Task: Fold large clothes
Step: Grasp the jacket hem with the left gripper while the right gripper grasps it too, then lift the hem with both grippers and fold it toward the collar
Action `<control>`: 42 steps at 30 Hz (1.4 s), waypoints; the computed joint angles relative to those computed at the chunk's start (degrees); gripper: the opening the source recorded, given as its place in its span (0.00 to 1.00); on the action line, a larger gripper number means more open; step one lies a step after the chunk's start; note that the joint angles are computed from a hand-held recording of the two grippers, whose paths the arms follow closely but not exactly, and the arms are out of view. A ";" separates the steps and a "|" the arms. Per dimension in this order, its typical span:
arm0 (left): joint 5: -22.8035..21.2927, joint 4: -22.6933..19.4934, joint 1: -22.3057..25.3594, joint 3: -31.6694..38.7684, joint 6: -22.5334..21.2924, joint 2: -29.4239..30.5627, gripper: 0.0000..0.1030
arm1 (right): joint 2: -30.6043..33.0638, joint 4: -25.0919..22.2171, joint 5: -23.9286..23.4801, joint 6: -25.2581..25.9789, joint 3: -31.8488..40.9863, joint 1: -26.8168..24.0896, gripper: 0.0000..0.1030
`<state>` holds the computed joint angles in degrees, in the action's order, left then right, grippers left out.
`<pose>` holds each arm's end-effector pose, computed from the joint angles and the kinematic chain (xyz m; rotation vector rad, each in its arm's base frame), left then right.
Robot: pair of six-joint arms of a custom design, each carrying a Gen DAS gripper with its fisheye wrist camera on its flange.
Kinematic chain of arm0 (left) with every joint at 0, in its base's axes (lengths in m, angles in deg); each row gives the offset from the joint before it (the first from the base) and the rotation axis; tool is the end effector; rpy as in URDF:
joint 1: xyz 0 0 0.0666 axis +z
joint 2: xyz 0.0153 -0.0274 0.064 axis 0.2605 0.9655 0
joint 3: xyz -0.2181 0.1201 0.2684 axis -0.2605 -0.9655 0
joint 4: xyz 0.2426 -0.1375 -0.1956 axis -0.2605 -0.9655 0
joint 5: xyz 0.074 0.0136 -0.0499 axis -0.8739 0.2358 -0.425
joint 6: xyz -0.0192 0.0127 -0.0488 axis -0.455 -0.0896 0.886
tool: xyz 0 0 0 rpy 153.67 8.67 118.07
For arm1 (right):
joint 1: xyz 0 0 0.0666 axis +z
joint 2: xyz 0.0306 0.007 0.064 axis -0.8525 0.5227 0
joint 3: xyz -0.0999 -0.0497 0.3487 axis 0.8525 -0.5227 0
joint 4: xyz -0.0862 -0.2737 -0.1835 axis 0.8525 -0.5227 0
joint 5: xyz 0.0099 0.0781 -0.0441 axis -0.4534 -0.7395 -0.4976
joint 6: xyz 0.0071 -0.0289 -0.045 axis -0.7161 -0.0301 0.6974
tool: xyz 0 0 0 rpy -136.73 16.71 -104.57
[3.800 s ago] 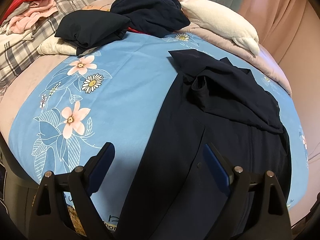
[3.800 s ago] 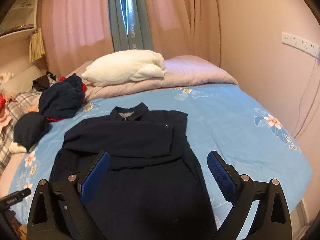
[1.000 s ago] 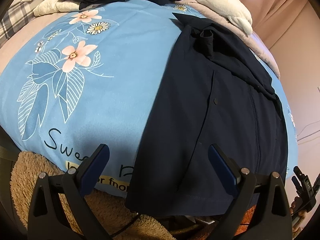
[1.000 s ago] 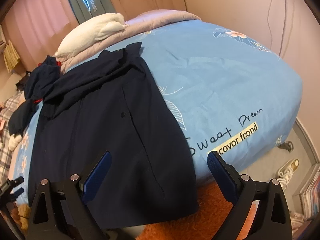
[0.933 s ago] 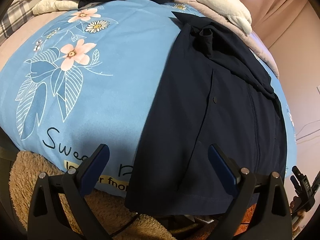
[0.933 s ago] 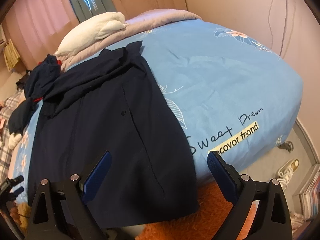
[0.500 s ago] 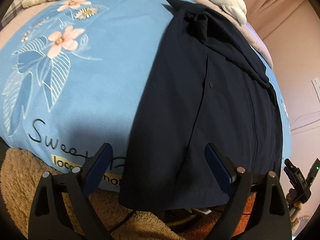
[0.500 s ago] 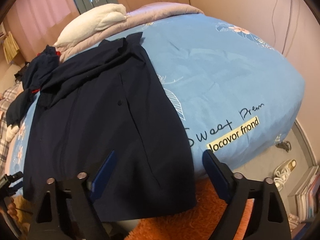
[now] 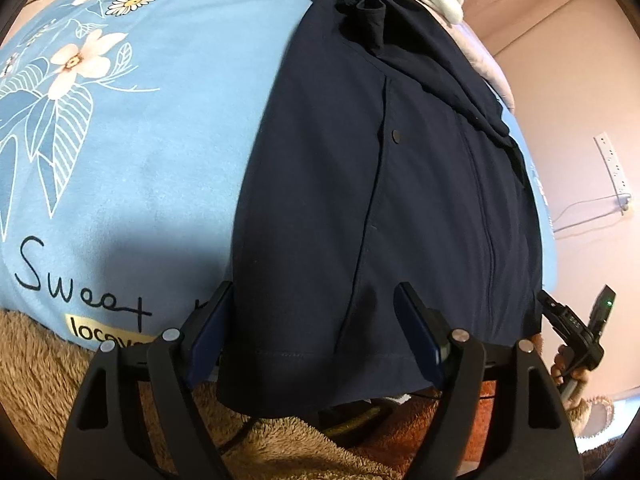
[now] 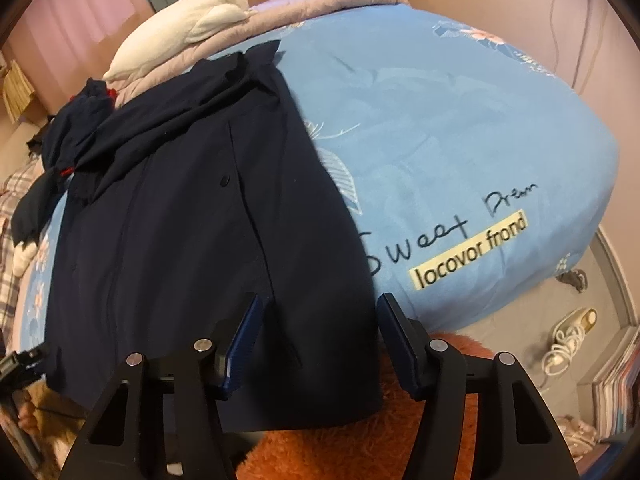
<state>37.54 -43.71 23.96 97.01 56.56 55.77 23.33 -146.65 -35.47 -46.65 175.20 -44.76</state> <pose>0.4772 0.0582 0.4145 -0.2980 2.6709 -0.6139 0.4548 0.1100 0.4290 0.2870 2.5328 0.2544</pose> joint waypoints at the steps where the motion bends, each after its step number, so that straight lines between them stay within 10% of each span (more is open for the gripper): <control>1: 0.33 -0.21 0.11 0.24 -0.17 0.21 0.76 | 0.16 -0.23 0.39 0.07 0.04 0.04 0.58; 22: 3.39 -2.00 -0.36 2.36 -1.60 2.13 0.58 | 2.49 0.10 -5.45 1.86 0.02 -1.06 0.57; 24: 2.92 -1.84 -0.59 2.28 -1.53 2.04 0.50 | 2.22 0.48 -6.07 2.07 -0.33 -1.05 0.49; 27: 2.49 -1.12 -0.86 1.95 0.10 1.99 0.11 | 1.95 0.78 -6.38 2.17 -0.69 -0.95 0.38; 31: -1.30 1.22 -2.05 0.51 1.86 -0.37 0.07 | 0.67 2.96 -9.53 2.28 -1.58 -1.07 0.10; 42: 1.49 8.11 -2.26 -0.68 5.86 -8.91 0.04 | -6.49 11.21 -11.52 2.28 -1.94 0.46 0.06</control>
